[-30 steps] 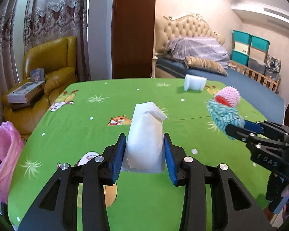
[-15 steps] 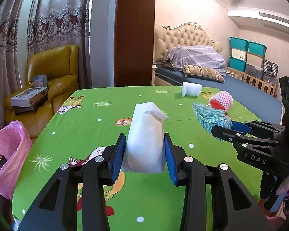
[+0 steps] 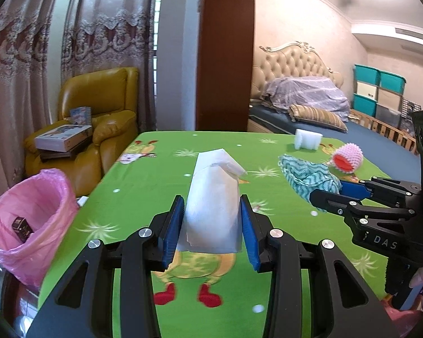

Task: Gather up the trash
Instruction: 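Carry the striped cloth and foam block in both tools toward the pink bin, then open both tools to drop the cloth and foam block into the bin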

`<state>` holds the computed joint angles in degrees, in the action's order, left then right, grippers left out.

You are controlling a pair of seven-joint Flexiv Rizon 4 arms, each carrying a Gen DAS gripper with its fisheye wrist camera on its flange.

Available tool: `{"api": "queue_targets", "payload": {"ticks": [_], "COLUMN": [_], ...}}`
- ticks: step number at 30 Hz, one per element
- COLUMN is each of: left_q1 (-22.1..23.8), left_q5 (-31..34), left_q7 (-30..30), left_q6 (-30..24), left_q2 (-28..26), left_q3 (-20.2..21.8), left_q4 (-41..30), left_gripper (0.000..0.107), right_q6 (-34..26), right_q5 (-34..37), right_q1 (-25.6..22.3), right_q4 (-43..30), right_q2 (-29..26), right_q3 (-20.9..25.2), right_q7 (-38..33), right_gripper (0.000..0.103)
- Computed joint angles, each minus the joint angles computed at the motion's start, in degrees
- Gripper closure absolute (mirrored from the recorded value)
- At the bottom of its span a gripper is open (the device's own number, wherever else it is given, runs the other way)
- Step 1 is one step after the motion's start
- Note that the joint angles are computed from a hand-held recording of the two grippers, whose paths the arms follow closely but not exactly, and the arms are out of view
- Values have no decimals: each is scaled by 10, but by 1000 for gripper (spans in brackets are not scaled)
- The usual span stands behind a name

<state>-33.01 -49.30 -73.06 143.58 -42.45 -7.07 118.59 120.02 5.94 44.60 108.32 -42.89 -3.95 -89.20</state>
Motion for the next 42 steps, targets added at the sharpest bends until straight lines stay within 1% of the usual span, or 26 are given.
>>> {"api": "queue_targets", "payload": {"ticks": [10,13,19,21,24,26,28,32,35,37,39,41,42], "left_q1": [31,43,67,79,94,102,110,154,177,195,206,218,224], "left_q5": [11,16,4,4,-2,-9,-16,28,51,70,81,95,103], "left_q7": [-60,-78,-112,-123,-123,-116,-109,-139,-157,-173,-182,-192,-196], "left_q6": [38,50,73,76,73,74,70,55,47,43,40,35,33], "left_q2": [30,41,76,89,108,116,122,134,138,139,139,140,140], "left_q3": [14,19,34,40,50,58,61,72,80,87,91,95,97], "left_q4": [81,109,180,200,226,239,244,262,267,272,272,272,271], "left_gripper": [70,70,70,70,70,70,70,70,70,70,70,70,70], "right_q6": [-35,-49,-94,-111,-133,-158,-188,-251,-299,-333,-358,-391,-399], "right_q5": [-52,-86,-157,-181,-214,-239,-267,-307,-312,-305,-296,-288,-283], "right_q1": [14,5,-8,-7,-7,-14,-26,-32,-30,-26,-17,-10,-6], "right_q4": [-54,-77,-137,-165,-204,-241,-283,-377,-440,-485,-523,-579,-595], "right_q2": [-20,-29,-54,-67,-84,-100,-119,-168,-202,-224,-243,-269,-277], "right_q3": [13,31,69,77,89,109,140,189,218,237,247,271,272], "right_q7": [-2,2,26,34,45,56,63,59,43,25,9,-17,-24], "right_gripper": [71,71,71,71,71,71,71,70,70,70,70,69,68]}}
